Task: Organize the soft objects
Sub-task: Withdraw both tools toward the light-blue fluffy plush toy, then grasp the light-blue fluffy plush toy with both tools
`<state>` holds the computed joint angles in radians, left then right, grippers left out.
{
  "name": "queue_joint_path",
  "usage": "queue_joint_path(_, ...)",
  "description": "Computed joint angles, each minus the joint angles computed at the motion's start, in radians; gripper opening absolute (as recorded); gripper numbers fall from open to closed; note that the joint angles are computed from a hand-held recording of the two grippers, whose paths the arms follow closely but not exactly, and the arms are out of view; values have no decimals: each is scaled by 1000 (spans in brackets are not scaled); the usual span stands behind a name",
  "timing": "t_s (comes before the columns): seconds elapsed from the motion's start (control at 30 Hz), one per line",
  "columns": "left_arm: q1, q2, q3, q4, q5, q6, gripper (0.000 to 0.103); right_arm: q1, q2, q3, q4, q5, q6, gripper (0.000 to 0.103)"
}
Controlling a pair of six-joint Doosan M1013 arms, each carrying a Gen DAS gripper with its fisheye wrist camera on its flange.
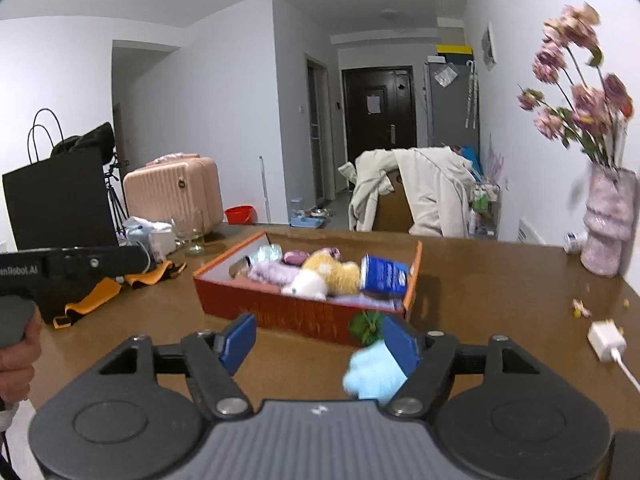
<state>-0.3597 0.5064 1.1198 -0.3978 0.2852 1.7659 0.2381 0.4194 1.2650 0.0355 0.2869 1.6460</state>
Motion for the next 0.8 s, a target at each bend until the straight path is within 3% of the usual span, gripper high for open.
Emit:
queue_joint_path(0.1, -7, -22, 51, 198, -16, -205, 94, 0, -24, 57, -66, -28, 96, 71)
queue_joint_path(0.2, 0, -34, 79, 211, 5, -241, 94, -6, -39, 99, -19, -65, 111, 72)
queue_joint_path(0.27, -3, -31, 77, 285, 27, -314, 94, -7, -45, 123, 1, -86, 121, 72)
queue_joint_path(0.47, -17, -16, 67, 422, 56, -416, 94, -10, -28, 117, 92, -68, 58, 73)
queue_joint_path(0.6, -22, 10, 35, 391, 86, -368, 94, -13, -8, 95, 123, -59, 37, 74)
queue_joint_path(0.8, -26, 77, -55, 213, 150, -183, 94, -23, 20, 63, 93, -46, 103, 73)
